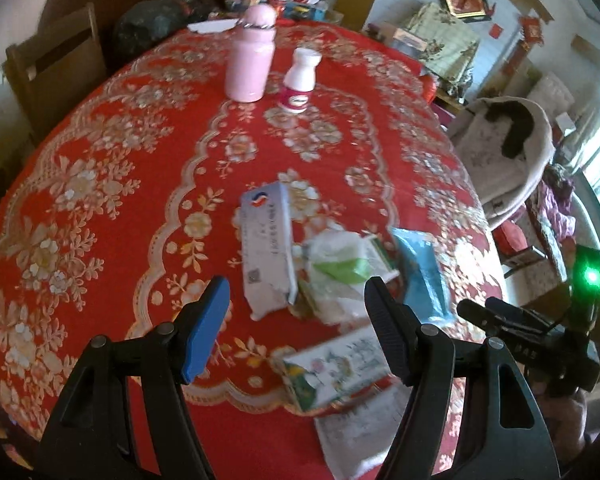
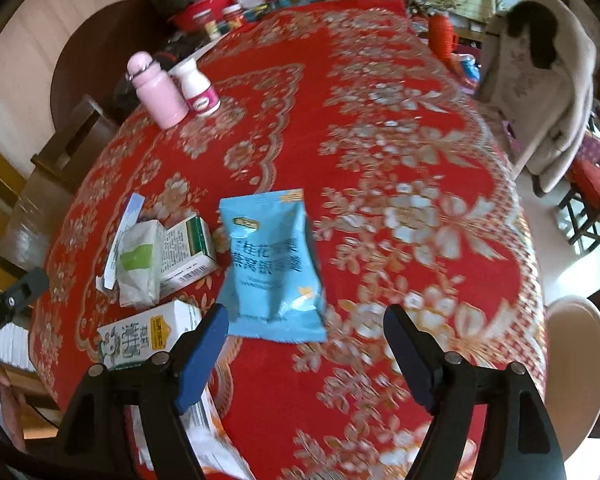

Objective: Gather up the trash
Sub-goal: 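Grasp the white medicine box with the left tool while the right grasps the blue snack packet, then carry the medicine box and blue packet over the beige bin and open both tools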

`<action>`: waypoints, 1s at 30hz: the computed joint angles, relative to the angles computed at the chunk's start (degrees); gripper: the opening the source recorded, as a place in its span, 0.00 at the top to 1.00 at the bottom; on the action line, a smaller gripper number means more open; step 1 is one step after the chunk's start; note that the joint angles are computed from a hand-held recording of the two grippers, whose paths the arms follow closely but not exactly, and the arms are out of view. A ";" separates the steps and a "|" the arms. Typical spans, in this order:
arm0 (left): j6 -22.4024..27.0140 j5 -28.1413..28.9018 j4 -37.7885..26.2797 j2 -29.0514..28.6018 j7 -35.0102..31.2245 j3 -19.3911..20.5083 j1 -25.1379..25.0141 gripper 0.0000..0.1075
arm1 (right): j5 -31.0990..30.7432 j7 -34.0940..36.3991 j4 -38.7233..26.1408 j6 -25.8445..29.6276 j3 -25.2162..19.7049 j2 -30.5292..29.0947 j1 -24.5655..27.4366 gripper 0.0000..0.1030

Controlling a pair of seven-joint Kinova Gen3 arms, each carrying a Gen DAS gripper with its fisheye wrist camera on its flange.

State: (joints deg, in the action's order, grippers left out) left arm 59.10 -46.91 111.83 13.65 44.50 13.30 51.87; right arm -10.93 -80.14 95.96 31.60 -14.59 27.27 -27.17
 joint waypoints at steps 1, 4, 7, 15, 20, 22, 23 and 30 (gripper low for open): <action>-1.53 -0.28 0.91 -0.17 -0.15 -0.35 -0.75 0.36 | 0.24 -0.35 -0.74 0.13 0.20 0.74 -0.61 0.24; -5.86 0.27 2.75 0.01 -2.77 -1.30 -3.69 0.36 | 2.28 -2.62 -2.98 0.92 1.91 2.60 -3.26 0.24; -9.82 0.81 4.53 0.34 -4.41 -2.49 -5.83 0.36 | 3.99 -4.32 -5.22 2.01 2.84 4.22 -4.79 0.24; -20.08 -1.62 9.64 0.10 -4.23 -5.89 -10.04 0.36 | 7.35 -7.67 -8.24 3.01 3.76 6.85 -7.06 0.22; -23.74 -0.30 9.71 1.50 -8.26 -7.50 -11.86 0.40 | 9.67 -10.03 -9.88 3.81 5.12 8.05 -9.36 0.21; -24.55 0.52 9.90 1.69 -9.31 -8.03 -11.95 0.59 | 9.94 -10.14 -10.13 3.86 4.68 8.49 -9.33 0.21; -24.62 0.29 10.10 1.61 -9.16 -8.46 -11.43 0.59 | 9.57 -9.95 -9.97 3.47 4.16 8.62 -8.84 0.22; -16.27 -1.49 9.26 -0.44 -5.56 -7.00 -7.36 0.59 | 3.69 -4.59 -7.47 0.26 -1.07 8.00 -2.95 0.47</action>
